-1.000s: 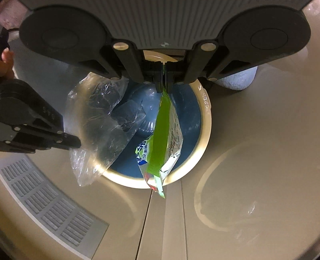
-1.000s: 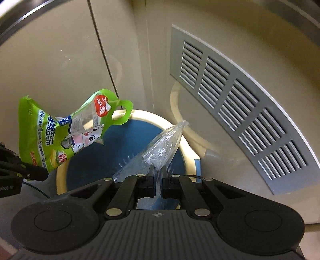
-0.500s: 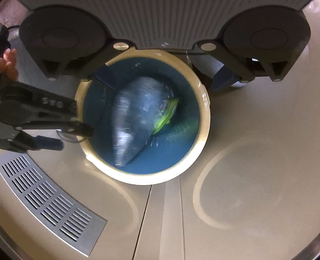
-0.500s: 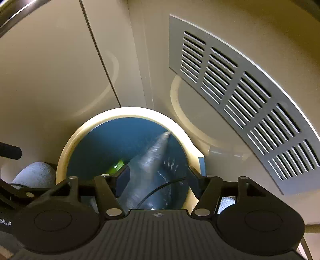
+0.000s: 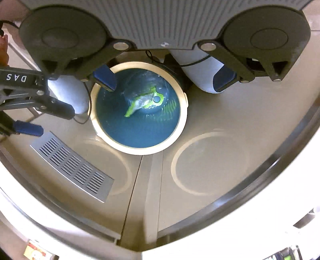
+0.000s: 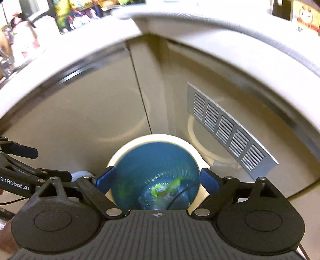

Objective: Collect trash
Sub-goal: 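Open the left gripper over the bin while the right gripper releases the clear bag, then raise both tools from the bin back toward the mat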

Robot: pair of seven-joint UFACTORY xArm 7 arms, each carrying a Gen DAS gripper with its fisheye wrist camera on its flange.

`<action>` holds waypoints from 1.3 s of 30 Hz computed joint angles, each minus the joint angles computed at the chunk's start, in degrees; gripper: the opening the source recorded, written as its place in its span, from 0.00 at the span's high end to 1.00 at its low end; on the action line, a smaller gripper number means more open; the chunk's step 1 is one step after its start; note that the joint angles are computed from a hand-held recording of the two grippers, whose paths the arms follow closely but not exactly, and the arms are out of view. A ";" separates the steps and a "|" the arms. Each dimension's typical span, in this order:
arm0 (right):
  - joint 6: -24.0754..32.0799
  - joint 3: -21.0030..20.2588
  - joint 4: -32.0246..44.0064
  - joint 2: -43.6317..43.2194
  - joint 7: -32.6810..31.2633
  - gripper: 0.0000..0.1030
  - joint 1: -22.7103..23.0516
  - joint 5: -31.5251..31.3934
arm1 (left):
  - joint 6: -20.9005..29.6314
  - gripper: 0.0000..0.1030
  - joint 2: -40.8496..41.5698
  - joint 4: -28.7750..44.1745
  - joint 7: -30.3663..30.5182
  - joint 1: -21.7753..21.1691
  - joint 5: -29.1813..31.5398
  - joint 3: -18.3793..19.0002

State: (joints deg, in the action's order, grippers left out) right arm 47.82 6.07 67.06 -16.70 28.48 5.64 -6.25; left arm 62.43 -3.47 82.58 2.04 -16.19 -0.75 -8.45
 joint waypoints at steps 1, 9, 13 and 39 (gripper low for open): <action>0.11 0.60 -0.25 -0.79 0.33 0.10 -0.06 -1.23 | 0.39 0.00 -1.07 -0.20 0.68 0.06 -0.20 0.14; -0.45 3.42 -2.44 -4.34 1.56 0.10 -0.30 -7.82 | 2.84 0.00 -3.73 3.17 1.11 -0.21 0.96 -0.50; -1.29 4.12 -4.20 -6.22 2.23 0.09 -0.52 -9.47 | 4.15 0.00 -6.04 4.20 2.02 0.00 1.22 -0.55; -1.25 5.12 -4.82 -7.69 2.48 0.07 -1.00 -11.29 | -14.78 0.00 -9.10 -15.60 1.66 -0.06 2.58 -1.37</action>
